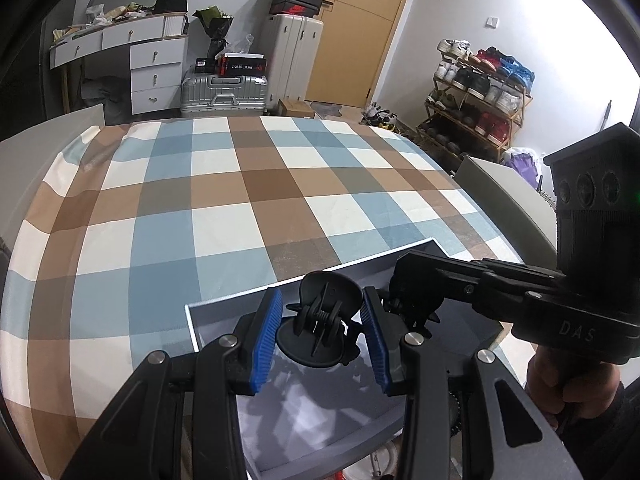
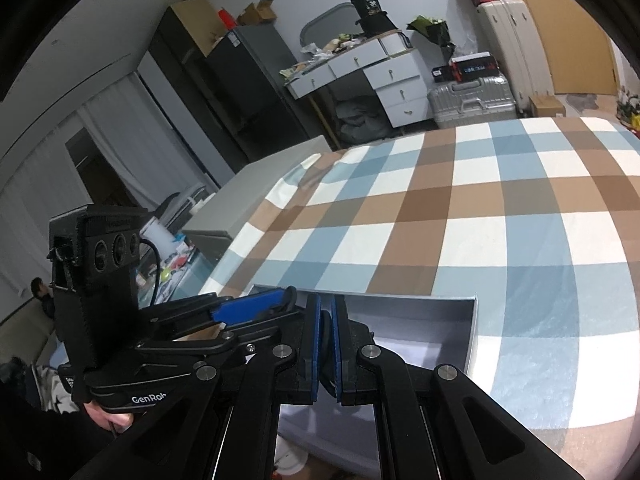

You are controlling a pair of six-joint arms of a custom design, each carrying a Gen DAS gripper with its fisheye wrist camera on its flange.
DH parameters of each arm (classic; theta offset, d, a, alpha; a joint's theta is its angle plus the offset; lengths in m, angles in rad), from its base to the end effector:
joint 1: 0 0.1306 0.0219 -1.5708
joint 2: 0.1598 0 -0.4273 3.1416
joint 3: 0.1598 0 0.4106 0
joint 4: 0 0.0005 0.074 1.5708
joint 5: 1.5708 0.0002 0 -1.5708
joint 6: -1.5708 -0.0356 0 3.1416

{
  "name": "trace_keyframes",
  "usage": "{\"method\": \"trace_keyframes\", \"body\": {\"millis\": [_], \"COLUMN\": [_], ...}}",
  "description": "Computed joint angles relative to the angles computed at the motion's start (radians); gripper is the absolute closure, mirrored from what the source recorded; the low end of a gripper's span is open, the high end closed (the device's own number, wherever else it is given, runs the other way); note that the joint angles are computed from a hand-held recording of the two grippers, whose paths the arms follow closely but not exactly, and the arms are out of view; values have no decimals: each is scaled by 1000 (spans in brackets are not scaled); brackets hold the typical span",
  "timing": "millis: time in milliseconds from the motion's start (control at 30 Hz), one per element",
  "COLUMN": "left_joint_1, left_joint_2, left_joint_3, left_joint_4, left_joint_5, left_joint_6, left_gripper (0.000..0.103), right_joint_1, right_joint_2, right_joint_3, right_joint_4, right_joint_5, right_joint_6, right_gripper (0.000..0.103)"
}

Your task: Organize jewelry

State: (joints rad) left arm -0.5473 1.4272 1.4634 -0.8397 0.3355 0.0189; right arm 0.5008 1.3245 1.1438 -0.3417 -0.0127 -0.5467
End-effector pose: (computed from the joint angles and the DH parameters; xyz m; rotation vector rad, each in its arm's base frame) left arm 0.4323 -0.2778 0.4951 0.7896 2.2868 -0.6646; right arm 0.4244 0.2322 0.4277 0.0416 2.1590 0.6362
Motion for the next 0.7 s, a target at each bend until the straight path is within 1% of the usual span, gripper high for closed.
{"method": "trace_keyframes", "body": {"millis": [100,167,233,267,300,333,367,400,467,533,567,600,633,700], "left_joint_1": [1,5,6,8,10,11,13,15,14,14,16,18,18,16], "left_joint_2": [4,6,8,7,6,4,-2,-11,-20,-35,-44,-56,-64,-87], "left_joint_3": [3,3,6,5,4,3,-3,-8,-11,-19,-26,-35,-42,-62], "left_joint_4": [-4,-2,-11,-8,-7,-2,7,13,20,36,48,61,74,104], "left_joint_5": [-12,-2,-14,-9,-5,-7,-8,-2,-6,-20,-21,-25,-32,-71], "left_joint_6": [8,14,16,16,15,14,13,9,1,4,7,9,12,17], "left_gripper": [68,68,66,65,54,42,40,39,39,37,34,28,24,23], "right_joint_1": [-2,-1,-3,-3,-3,0,3,6,14,21,23,31,37,53], "right_joint_2": [9,13,14,10,8,0,-10,-15,-41,-65,-72,-90,-102,-129], "right_joint_3": [10,17,18,17,15,9,2,0,-16,-29,-33,-43,-49,-64], "right_joint_4": [-13,-25,-23,-25,-21,-14,-7,-6,10,18,21,26,28,32], "right_joint_5": [1,9,6,12,15,23,37,49,76,101,112,136,157,200], "right_joint_6": [-12,-22,-32,-40,-43,-45,-46,-47,-48,-49,-49,-52,-53,-44], "right_gripper": [95,95,94,88,80,75,62,56,56,51,41,28,26,26]}}
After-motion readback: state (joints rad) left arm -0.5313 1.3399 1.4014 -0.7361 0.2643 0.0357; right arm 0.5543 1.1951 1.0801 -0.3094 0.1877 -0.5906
